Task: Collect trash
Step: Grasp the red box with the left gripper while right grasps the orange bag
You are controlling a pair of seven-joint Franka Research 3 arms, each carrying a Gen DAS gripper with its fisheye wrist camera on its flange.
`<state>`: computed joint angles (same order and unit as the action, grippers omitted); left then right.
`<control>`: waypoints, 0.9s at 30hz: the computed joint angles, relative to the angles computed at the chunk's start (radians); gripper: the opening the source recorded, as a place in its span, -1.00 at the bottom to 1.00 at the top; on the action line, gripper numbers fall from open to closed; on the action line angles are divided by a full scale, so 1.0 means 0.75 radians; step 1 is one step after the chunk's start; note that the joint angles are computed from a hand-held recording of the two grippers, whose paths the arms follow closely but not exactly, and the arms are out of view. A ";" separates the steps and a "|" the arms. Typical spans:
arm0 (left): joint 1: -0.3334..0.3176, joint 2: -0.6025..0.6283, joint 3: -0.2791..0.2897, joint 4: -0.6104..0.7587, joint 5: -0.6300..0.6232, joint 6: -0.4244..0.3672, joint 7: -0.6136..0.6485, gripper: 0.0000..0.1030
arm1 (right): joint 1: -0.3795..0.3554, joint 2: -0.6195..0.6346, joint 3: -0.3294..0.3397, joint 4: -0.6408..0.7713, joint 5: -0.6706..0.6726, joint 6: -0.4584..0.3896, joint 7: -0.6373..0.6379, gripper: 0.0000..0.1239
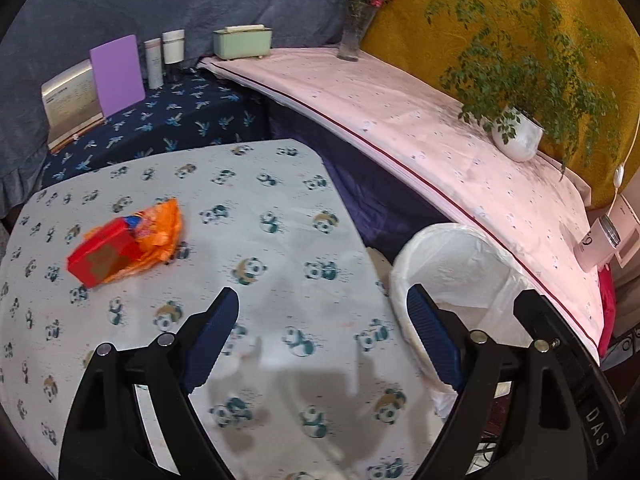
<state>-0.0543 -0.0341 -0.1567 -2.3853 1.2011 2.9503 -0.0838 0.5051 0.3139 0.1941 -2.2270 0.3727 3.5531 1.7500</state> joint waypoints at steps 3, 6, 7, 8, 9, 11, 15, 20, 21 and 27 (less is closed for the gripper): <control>0.030 -0.050 0.018 -0.051 0.034 0.009 -0.027 0.59 | 0.058 0.011 -0.021 0.040 0.039 -0.026 -0.043 -0.40; 0.074 -0.100 0.023 -0.103 0.085 0.008 -0.071 0.59 | 0.120 0.028 -0.043 0.086 0.079 -0.057 -0.097 -0.40; 0.088 -0.115 0.021 -0.118 0.100 0.001 -0.081 0.59 | 0.131 0.034 -0.044 0.097 0.086 -0.064 -0.109 -0.40; 0.101 -0.128 0.021 -0.131 0.108 -0.007 -0.082 0.59 | 0.147 0.042 -0.049 0.112 0.096 -0.073 -0.123 -0.40; 0.117 -0.147 0.024 -0.151 0.118 -0.018 -0.085 0.59 | 0.163 0.049 -0.055 0.128 0.107 -0.084 -0.137 -0.40; 0.143 -0.170 0.027 -0.176 0.126 -0.017 -0.083 0.59 | 0.181 0.071 -0.052 0.166 0.113 -0.109 -0.152 -0.40; 0.195 -0.220 0.028 -0.228 0.137 -0.039 -0.079 0.59 | 0.253 0.115 -0.085 0.243 0.145 -0.160 -0.188 -0.40; 0.246 -0.261 0.033 -0.275 0.160 -0.052 -0.071 0.59 | 0.364 0.171 -0.153 0.342 0.160 -0.232 -0.219 -0.40; 0.257 -0.265 0.038 -0.283 0.167 -0.046 -0.072 0.59 | 0.396 0.182 -0.180 0.363 0.164 -0.247 -0.220 -0.40; 0.315 -0.263 0.057 -0.306 0.197 -0.035 -0.066 0.59 | 0.484 0.251 -0.253 0.470 0.125 -0.331 -0.184 -0.40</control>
